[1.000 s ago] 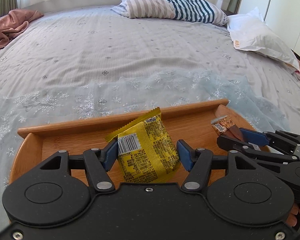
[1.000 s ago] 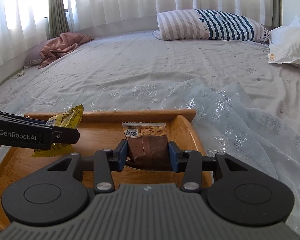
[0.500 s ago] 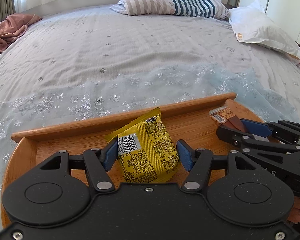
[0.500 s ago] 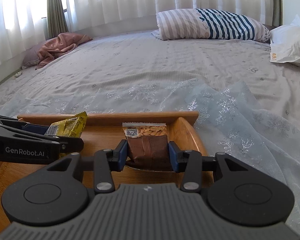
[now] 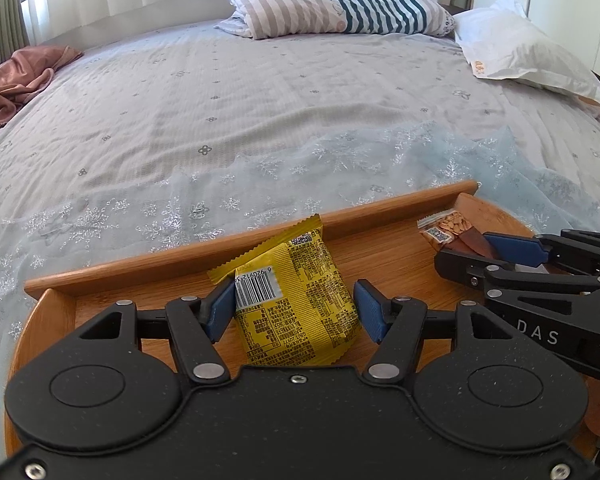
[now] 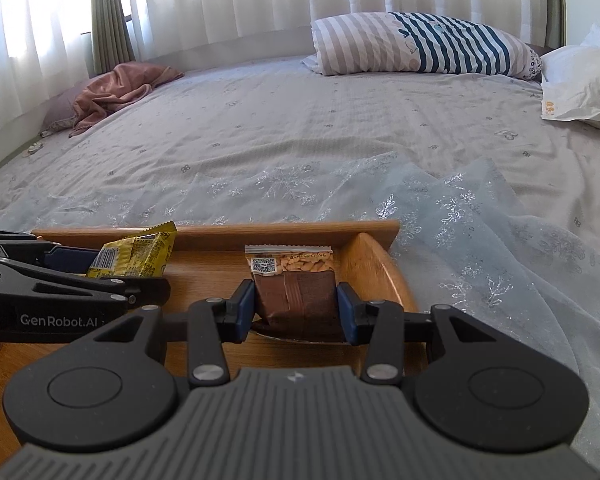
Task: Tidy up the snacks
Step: 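Carry both packs onto the wooden tray and open both tools, then move both tools back to the snack pile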
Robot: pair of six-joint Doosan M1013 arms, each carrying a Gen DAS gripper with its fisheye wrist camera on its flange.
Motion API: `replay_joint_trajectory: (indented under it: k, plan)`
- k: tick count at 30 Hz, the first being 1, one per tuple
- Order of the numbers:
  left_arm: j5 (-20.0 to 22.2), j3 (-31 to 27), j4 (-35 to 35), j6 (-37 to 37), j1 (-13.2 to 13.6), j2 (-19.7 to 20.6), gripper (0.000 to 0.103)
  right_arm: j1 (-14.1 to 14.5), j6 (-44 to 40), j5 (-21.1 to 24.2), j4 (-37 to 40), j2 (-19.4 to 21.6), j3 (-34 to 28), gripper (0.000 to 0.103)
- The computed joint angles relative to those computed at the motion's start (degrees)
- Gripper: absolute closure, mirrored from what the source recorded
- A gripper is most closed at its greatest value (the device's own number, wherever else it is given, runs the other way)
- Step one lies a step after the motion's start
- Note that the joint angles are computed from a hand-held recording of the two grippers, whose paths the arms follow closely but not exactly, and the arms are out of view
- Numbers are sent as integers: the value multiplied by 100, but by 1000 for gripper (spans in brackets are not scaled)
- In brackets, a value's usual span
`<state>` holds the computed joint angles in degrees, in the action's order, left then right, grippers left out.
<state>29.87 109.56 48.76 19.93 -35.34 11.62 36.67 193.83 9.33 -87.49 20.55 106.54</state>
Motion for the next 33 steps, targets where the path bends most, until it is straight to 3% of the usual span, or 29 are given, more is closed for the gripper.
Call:
replay_joint_trajectory:
  k: [4, 7, 8, 15, 19, 23, 29, 33]
  plan:
    - [-17, 16, 106, -194, 8, 0, 41, 12, -214, 17, 187, 3, -10, 54]
    - [64, 7, 152, -164, -19, -6, 38, 33, -370, 82, 309, 11, -33, 46]
    - [102, 12, 225, -205, -38, -15, 35, 44, -196, 109, 131, 6, -24, 39]
    - [325, 105, 383, -456, -114, -192, 16, 74, 388, 82, -473, -72, 91, 28]
    - [400, 234, 371, -543, -155, -368, 4, 125, 695, 169, -820, -169, 194, 15]
    - [375, 422, 377, -767, -198, -591, 1, 118, 1686, 47, -1872, -334, 381, 13]
    - [707, 633, 624, -1053, -442, -852, 0, 229, 2862, 194, -3257, -604, 683, 11]
    - [642, 810, 648, -1133, -573, -1058, 0, 295, 3769, 265, -4212, -797, 900, 10]
